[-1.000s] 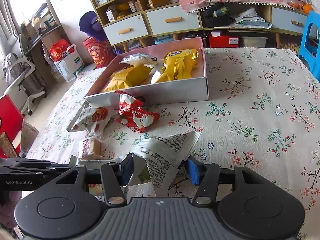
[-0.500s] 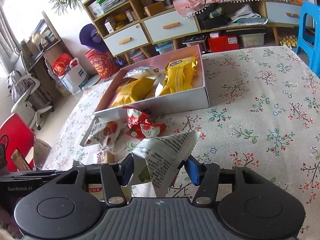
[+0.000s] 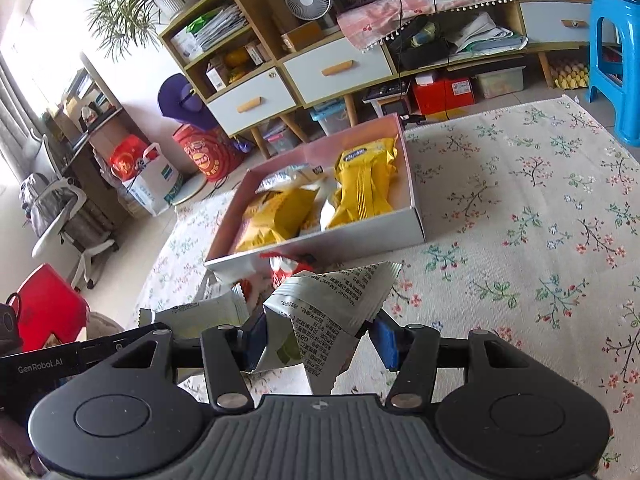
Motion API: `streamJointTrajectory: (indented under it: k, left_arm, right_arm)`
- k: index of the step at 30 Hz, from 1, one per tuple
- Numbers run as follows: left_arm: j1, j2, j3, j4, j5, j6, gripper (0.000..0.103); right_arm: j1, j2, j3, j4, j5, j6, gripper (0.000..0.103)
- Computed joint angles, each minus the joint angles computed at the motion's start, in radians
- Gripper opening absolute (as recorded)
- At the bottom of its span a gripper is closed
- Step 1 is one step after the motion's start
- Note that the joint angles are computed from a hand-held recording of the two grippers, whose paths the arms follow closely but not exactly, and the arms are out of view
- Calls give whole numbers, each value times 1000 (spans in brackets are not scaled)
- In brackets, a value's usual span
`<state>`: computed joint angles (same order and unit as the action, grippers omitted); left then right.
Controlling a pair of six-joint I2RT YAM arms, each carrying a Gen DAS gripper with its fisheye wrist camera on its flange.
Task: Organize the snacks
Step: 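Lift both held snacks and carry them over the pink box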
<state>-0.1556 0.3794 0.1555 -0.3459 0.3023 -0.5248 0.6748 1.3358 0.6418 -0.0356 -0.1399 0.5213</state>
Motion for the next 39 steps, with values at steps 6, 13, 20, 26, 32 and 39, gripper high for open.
streamJointTrajectory:
  k: [6, 13, 20, 26, 32, 39]
  left_arm:
    - [70, 90, 16, 96, -6, -31, 9]
    - [87, 324, 70, 248, -107, -43, 9]
    - [58, 621, 170, 452, -302, -4, 10]
    - [72, 888, 264, 619, -367, 0, 10]
    - [81, 1050, 323, 719, -378, -12, 10]
    - [78, 1158, 380, 736, -431, -4, 10]
  right_arm:
    - [-2, 48, 53, 16, 17, 34, 44]
    - [0, 144, 153, 21, 53, 36, 44]
    - [-28, 304, 319, 8, 82, -7, 45]
    - [-19, 459, 505, -45, 131, -56, 45]
    - [-4, 590, 650, -110, 167, -97, 45]
    - [4, 677, 731, -136, 171, -99, 45]
